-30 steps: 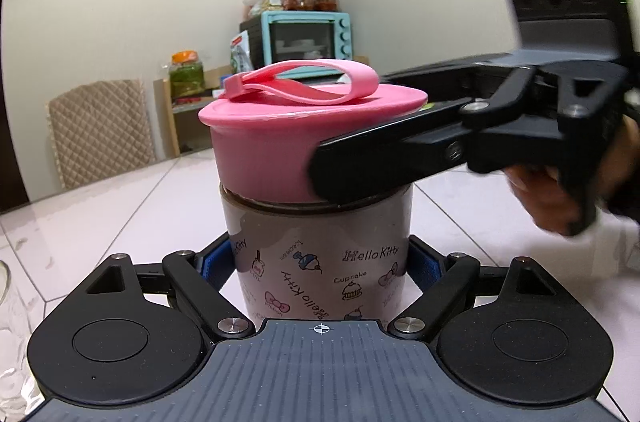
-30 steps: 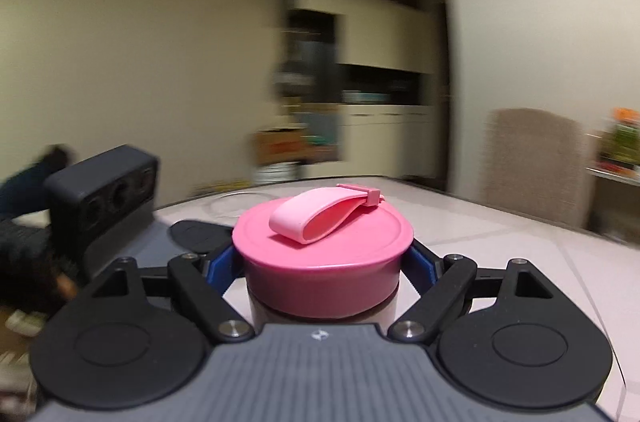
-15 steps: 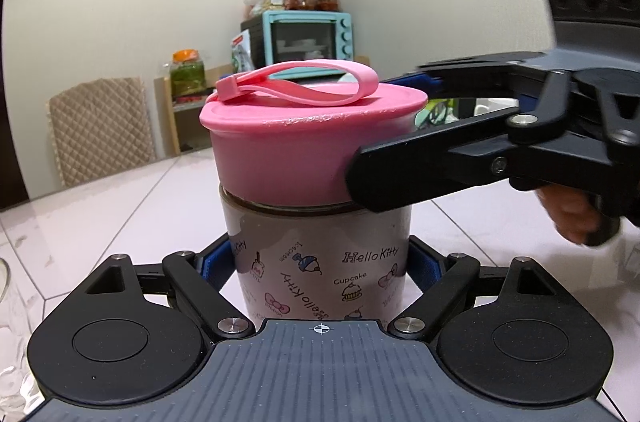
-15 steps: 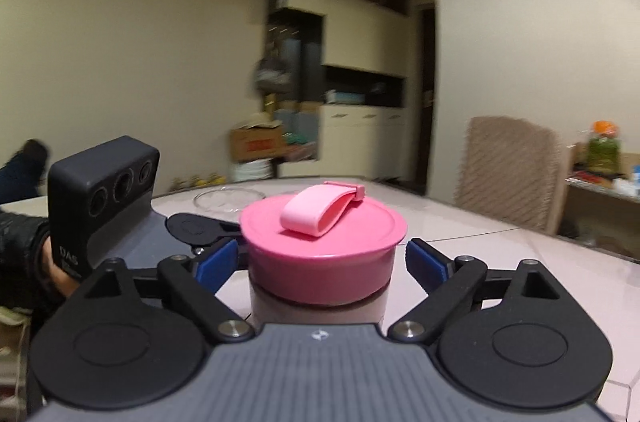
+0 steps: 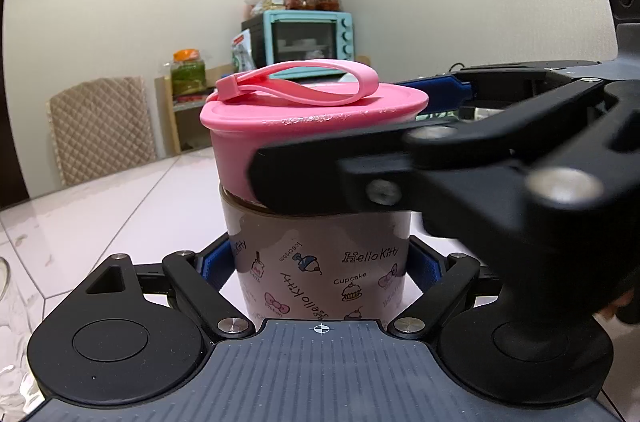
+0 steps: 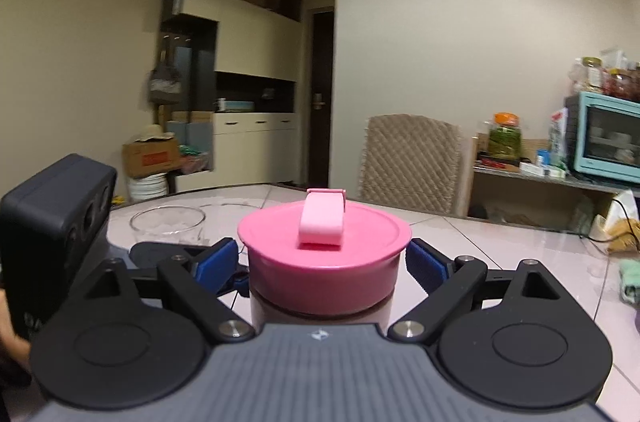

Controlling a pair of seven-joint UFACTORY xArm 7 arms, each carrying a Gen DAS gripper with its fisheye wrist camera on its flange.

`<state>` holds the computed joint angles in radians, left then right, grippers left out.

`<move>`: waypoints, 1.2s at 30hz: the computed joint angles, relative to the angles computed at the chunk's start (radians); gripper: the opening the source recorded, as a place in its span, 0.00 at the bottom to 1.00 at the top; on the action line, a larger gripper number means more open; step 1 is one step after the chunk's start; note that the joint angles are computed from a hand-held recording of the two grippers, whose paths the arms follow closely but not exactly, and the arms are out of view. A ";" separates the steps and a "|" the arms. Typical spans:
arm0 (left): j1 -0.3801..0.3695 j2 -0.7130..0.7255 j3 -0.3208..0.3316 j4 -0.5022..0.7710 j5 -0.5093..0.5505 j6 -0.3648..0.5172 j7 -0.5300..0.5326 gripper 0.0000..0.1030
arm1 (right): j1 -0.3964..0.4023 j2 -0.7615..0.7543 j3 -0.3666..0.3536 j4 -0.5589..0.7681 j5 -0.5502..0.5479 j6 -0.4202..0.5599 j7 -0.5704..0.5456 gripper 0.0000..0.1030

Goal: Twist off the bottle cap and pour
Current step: 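Regrip the lid and twist again with the right gripper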

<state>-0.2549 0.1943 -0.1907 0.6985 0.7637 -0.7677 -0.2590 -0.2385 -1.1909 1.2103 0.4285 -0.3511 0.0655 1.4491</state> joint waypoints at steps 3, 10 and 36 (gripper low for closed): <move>-0.001 0.000 -0.001 0.000 -0.002 0.000 -0.001 0.87 | -0.014 -0.002 0.013 0.009 0.010 0.013 0.021 0.83; -0.014 -0.017 -0.003 -0.024 -0.027 -0.002 0.013 0.87 | -0.019 0.035 -0.053 -0.053 -0.034 -0.157 -0.071 0.82; -0.036 -0.050 -0.001 -0.070 -0.065 -0.010 0.032 0.87 | 0.030 0.579 -0.490 -0.214 -0.159 -0.864 -0.724 0.82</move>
<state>-0.2913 0.1439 -0.1913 0.6284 0.6992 -0.7777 -0.2271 -0.2084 -0.6119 0.7201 0.2147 -0.5099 -0.7982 0.7252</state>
